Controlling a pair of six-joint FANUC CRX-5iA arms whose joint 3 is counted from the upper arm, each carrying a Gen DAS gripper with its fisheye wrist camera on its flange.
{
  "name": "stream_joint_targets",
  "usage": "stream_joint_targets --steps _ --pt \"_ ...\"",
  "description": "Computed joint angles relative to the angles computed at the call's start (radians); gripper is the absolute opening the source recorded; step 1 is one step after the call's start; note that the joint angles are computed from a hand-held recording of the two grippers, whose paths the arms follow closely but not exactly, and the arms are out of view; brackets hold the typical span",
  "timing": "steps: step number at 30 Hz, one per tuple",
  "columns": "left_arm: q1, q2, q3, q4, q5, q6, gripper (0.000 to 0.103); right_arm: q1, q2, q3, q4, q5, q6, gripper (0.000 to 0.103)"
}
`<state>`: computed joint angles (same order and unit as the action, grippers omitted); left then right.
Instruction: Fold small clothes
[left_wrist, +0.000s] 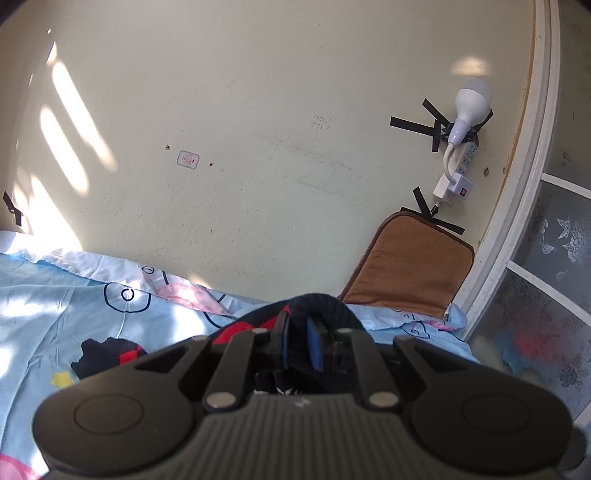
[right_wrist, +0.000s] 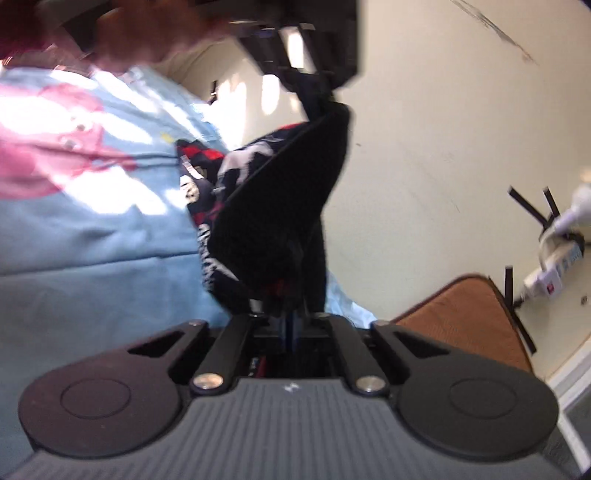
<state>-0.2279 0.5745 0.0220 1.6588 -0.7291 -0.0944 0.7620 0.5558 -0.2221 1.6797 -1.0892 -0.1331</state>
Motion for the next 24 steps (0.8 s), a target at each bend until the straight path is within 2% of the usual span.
stream_joint_targets --steps 1,3,4,5,8,12,16,21,24 --pt "-0.002 -0.003 -0.008 0.014 0.005 -0.027 0.016 -0.002 -0.036 -0.027 0.012 -0.025 -0.067 0.006" --pt "0.002 0.002 -0.011 0.014 -0.011 -0.051 0.036 -0.001 -0.097 -0.077 0.034 -0.102 -0.176 0.006" --pt "0.007 0.009 -0.007 0.002 -0.035 -0.051 0.055 0.002 -0.122 -0.095 0.034 -0.133 -0.211 0.006" --pt "0.013 0.015 -0.005 -0.013 -0.064 -0.057 0.069 0.003 -0.139 -0.107 0.035 -0.151 -0.232 0.006" --pt "0.004 0.002 -0.044 0.002 -0.103 -0.165 0.088 0.006 -0.158 -0.123 0.034 -0.232 -0.252 0.006" --pt "-0.029 -0.052 -0.14 0.073 -0.118 -0.424 0.097 0.015 -0.15 -0.125 0.04 -0.3 -0.256 0.006" --pt "-0.049 -0.086 -0.193 0.121 -0.13 -0.595 0.1 0.018 -0.155 -0.127 0.047 -0.33 -0.245 0.006" --pt "-0.054 -0.097 -0.204 0.121 -0.142 -0.694 0.103 0.023 -0.179 -0.143 0.062 -0.384 -0.261 0.006" --pt "-0.05 -0.077 -0.163 0.071 -0.154 -0.665 0.103 0.025 -0.2 -0.165 0.088 -0.435 -0.276 0.006"
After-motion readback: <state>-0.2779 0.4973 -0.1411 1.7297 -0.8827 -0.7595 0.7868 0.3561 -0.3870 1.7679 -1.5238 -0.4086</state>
